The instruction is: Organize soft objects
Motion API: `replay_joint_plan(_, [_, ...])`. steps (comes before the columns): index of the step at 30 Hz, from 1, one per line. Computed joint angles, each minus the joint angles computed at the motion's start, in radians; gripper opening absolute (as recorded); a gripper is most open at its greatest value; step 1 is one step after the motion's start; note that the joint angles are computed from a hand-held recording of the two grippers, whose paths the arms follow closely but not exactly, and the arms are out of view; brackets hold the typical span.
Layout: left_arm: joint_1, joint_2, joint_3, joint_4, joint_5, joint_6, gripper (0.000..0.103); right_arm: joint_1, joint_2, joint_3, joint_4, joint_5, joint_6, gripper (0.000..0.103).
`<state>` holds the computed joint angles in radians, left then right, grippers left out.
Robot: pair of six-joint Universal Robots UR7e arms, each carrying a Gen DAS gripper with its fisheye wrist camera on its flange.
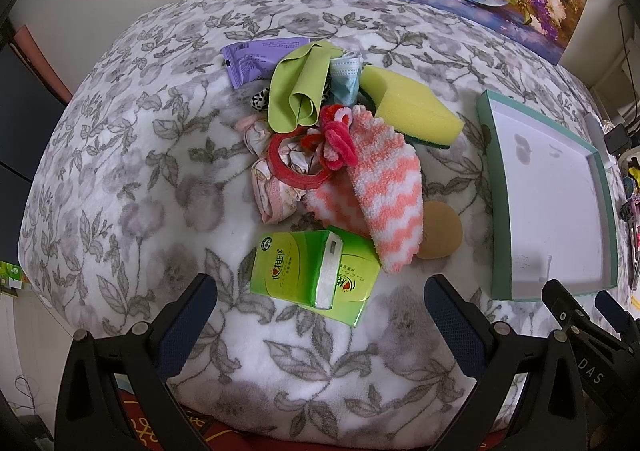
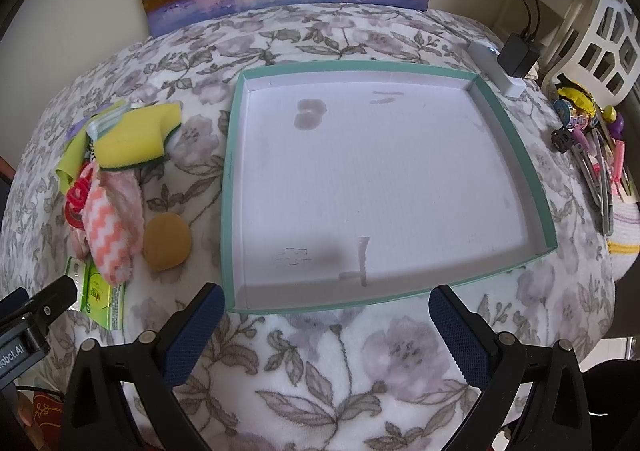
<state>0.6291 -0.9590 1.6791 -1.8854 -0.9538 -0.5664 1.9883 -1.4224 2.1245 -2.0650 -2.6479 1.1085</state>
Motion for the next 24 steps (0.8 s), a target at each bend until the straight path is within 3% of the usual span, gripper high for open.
replay_joint_plan(24, [0.003, 0.001, -0.003, 0.002, -0.006, -0.016, 0.103, -0.004, 0.007, 0.0, -0.009, -0.001, -0.008, 0.103])
